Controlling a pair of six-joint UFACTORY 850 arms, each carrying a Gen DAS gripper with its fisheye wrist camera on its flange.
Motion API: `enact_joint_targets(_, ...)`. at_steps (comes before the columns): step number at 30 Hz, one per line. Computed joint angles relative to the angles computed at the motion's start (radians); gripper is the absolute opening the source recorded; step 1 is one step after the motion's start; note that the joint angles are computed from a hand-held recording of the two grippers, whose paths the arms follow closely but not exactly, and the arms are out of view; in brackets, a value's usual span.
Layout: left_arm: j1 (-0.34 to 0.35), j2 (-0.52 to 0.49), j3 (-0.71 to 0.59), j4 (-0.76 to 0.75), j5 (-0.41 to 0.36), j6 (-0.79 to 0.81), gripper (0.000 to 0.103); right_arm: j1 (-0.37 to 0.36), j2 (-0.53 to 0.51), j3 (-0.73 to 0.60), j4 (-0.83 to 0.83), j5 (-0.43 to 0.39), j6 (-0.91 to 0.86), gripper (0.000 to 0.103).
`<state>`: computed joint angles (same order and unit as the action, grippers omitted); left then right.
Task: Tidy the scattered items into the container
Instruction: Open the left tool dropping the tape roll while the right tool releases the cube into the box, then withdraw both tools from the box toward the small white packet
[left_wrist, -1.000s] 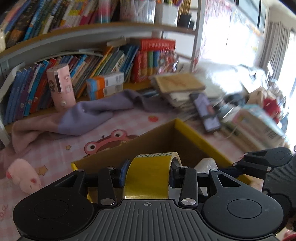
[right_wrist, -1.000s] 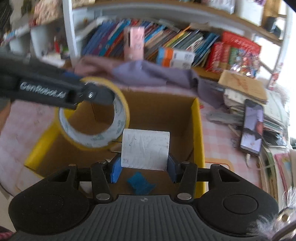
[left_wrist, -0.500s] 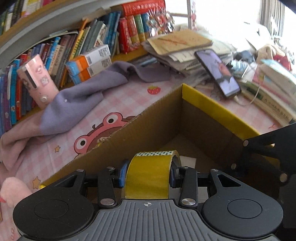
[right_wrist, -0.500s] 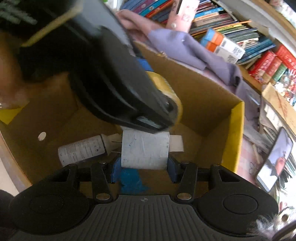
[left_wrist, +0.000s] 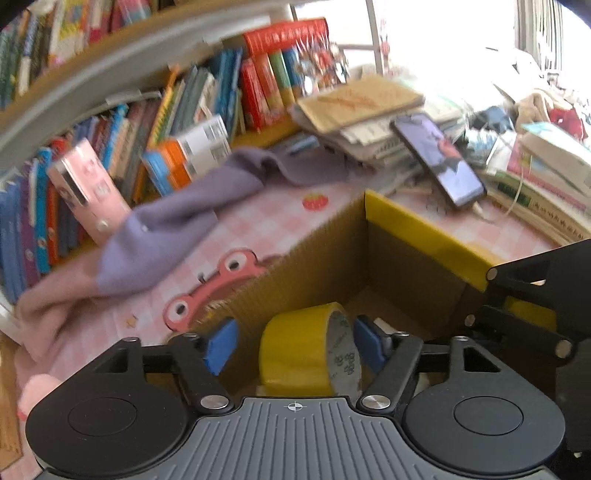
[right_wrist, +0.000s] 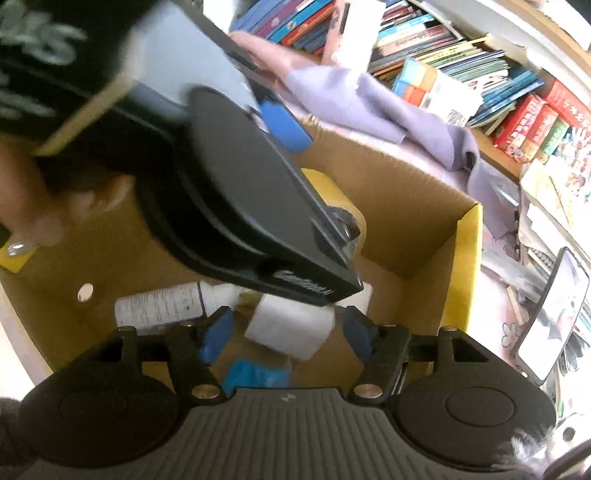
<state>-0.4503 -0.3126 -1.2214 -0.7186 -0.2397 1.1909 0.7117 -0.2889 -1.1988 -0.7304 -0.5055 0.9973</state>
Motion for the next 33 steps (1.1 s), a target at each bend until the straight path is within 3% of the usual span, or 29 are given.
enact_joint_targets(5,0.024,0.108,0.088,-0.308,0.053,0.286,0.087,0.033,0.059,0.055,-0.204,0.000,0.252,0.068)
enact_joint_targets(8,0.053,0.179,0.142,-0.474,0.049,0.407,0.089,0.060,0.092,0.080,-0.321,-0.036,0.406,0.068)
enact_joint_targets(14,0.108,0.311,0.256,-0.629,0.052,0.470,0.093,0.100,0.145,0.118,-0.508,-0.121,0.649,0.069)
enact_joint_targets(19,0.155,0.410,0.355,-0.784,0.059,0.518,0.094,0.151,0.164,0.136,-0.593,-0.246,0.817,0.071)
enact_joint_targets(24,0.214,0.483,0.442,-0.857,0.022,0.557,0.096,0.226,0.162,0.143,-0.568,-0.393,0.929,0.071)
enact_joint_targets(29,0.276,0.528,0.509,-0.828,-0.021,0.579,0.097,0.302,0.133,0.132,-0.488,-0.528,0.996,0.071)
enact_joint_targets(33,0.335,0.548,0.538,-0.721,-0.095,0.530,0.097,0.351,0.092,0.090,-0.408,-0.607,1.017,0.071)
